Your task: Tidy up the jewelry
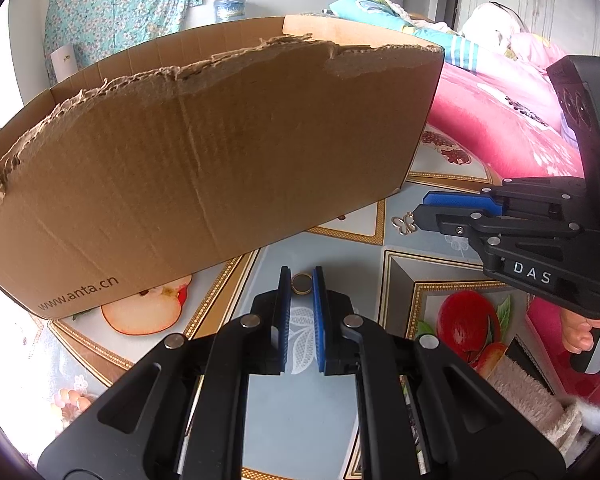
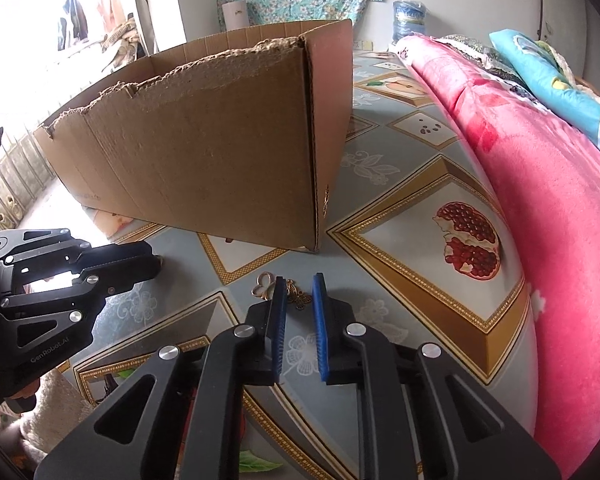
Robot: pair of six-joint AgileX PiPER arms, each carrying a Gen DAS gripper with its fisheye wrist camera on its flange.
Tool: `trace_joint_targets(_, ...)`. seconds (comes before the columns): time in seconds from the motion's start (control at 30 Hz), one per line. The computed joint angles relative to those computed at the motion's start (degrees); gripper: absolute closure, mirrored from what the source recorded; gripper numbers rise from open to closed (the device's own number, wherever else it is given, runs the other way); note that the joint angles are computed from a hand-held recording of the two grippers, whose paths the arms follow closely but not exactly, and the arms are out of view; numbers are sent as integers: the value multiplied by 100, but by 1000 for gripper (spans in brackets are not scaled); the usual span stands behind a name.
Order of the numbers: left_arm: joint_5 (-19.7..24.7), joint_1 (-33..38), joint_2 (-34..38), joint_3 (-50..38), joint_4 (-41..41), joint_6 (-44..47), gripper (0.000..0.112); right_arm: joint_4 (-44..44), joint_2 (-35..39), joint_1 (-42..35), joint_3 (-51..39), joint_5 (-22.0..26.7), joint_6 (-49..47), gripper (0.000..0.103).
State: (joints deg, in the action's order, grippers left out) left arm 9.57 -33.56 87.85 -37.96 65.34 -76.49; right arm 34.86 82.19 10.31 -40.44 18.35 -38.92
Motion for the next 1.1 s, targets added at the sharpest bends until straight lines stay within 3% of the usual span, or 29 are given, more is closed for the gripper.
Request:
trace_joint_targets(0.33, -41, 26, -10, 15, 33, -22, 103, 270, -110, -109, 22, 88, -155, 90)
trace_joint_targets(0.57, -291, 213, -142, 184, 420, -333, 103, 312, -331, -213, 56, 139, -183, 90)
trace_joint_targets(0.87, -259, 129, -459, 368, 831, -668, 103, 633, -512, -299, 139, 207, -480, 90)
trace_joint_targets(1.1, -146, 1, -566, 345, 494, -370, 103, 834, -625, -327, 195, 234, -685, 90)
